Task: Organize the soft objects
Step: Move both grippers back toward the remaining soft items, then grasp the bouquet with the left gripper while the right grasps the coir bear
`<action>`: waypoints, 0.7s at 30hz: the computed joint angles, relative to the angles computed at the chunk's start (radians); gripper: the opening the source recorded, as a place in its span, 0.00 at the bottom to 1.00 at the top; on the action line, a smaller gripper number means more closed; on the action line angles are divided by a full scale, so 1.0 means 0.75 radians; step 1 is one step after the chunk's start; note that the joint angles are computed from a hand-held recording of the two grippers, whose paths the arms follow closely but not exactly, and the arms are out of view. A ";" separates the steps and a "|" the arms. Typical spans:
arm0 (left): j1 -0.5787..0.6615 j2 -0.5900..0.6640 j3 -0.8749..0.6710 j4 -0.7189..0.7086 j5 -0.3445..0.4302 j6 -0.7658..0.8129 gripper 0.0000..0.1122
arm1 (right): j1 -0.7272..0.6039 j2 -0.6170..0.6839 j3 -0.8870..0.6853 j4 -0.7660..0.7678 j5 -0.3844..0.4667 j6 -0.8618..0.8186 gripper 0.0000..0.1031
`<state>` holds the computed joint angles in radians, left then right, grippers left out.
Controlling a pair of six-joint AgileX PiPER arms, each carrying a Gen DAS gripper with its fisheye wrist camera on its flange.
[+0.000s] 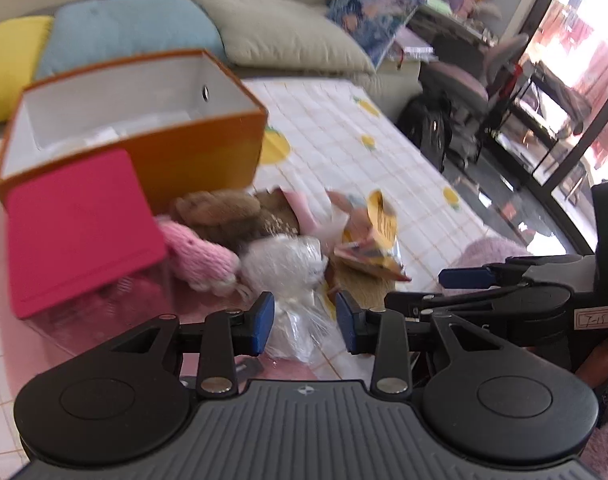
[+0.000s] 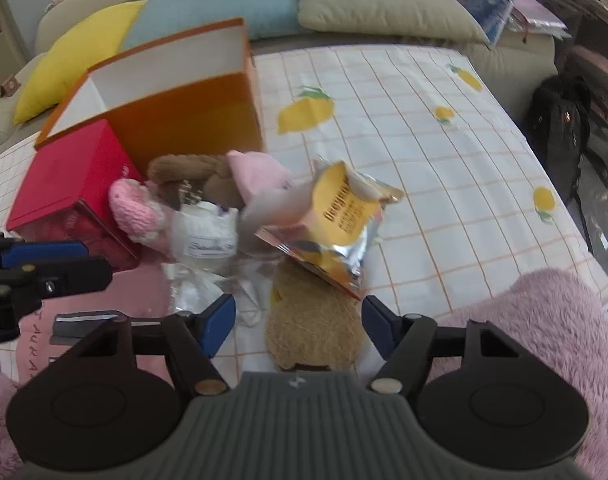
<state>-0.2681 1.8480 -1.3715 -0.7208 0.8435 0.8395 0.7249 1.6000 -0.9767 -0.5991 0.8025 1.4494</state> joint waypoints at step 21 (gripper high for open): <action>-0.218 0.358 -0.274 0.480 -0.044 -0.579 0.63 | -0.204 0.111 0.087 0.309 -0.241 -0.185 0.68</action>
<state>-0.4319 2.1165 -1.5770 -0.3608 0.8102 0.4054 0.5717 1.6833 -0.9115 -0.3670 0.6220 1.3110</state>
